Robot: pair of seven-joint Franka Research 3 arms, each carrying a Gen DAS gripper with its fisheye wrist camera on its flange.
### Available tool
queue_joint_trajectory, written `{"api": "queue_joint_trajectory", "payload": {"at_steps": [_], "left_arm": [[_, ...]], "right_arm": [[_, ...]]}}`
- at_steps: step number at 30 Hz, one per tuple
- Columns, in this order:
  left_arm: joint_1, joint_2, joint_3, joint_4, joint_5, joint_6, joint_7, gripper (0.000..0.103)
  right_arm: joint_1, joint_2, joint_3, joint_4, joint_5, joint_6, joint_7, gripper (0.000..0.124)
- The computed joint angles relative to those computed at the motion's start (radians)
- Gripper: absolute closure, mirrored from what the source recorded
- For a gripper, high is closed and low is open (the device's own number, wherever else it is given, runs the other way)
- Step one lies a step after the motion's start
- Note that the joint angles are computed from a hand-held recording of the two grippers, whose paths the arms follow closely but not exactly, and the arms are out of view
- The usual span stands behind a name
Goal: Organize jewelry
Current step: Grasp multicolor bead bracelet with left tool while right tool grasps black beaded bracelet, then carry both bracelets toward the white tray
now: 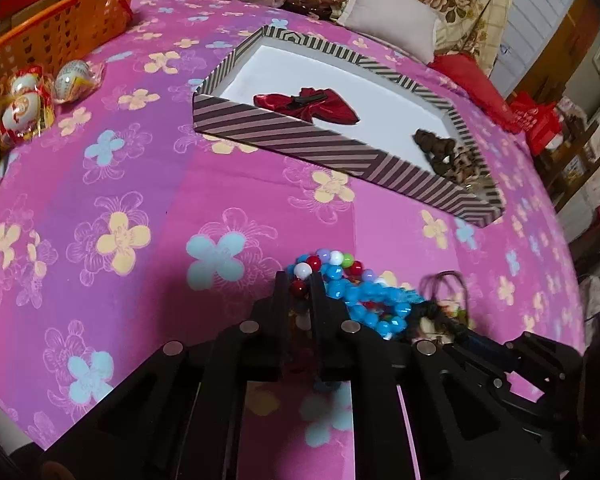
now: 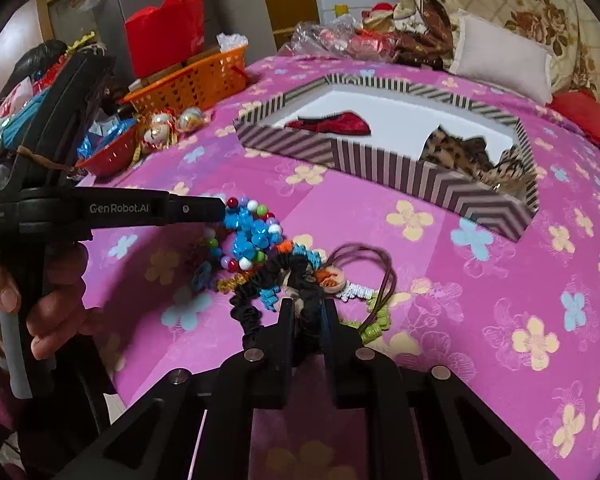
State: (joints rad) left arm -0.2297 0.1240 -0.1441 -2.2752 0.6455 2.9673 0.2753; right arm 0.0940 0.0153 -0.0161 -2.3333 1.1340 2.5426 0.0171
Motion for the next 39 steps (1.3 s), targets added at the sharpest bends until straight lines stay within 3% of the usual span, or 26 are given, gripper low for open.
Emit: {"api": "queue_joint_trajectory", "payload": {"at_steps": [4,15,19,25,27,30,33,39], "left_arm": [[0.008,-0.056,-0.002,-0.027,0.012,0.026,-0.011,0.095],[0.042,-0.170,-0.063,-0.041,0.040,-0.018,-0.026,0.095],[0.046,-0.216,-0.070,-0.075,-0.020,0.032,0.018,0.095],[0.091,-0.258,-0.114,-0.080,0.027,0.065,-0.012,0.095],[0.131,-0.258,-0.152,-0.061,0.112,-0.007,-0.095,0.095],[0.067,-0.214,-0.086,-0.082,-0.115,-0.034,0.058,0.095],[0.068,-0.189,-0.083,-0.091,-0.128,-0.088,0.028,0.095],[0.066,-0.195,-0.069,-0.127,-0.149,-0.068,0.025,0.095]], "right_arm": [[-0.012,-0.042,-0.017,-0.006,0.031,-0.042,-0.015,0.119],[-0.022,-0.119,-0.056,-0.026,0.058,-0.107,-0.018,0.119],[-0.030,-0.145,-0.072,-0.028,0.072,-0.149,-0.022,0.119],[-0.037,-0.176,-0.087,-0.025,0.086,-0.194,-0.016,0.119],[-0.037,-0.182,-0.088,-0.028,0.088,-0.194,-0.016,0.119],[-0.038,-0.186,-0.091,-0.032,0.082,-0.197,-0.015,0.119],[-0.038,-0.179,-0.090,-0.028,0.073,-0.198,-0.006,0.119],[-0.032,-0.163,-0.081,-0.020,0.057,-0.194,0.003,0.119]]}}
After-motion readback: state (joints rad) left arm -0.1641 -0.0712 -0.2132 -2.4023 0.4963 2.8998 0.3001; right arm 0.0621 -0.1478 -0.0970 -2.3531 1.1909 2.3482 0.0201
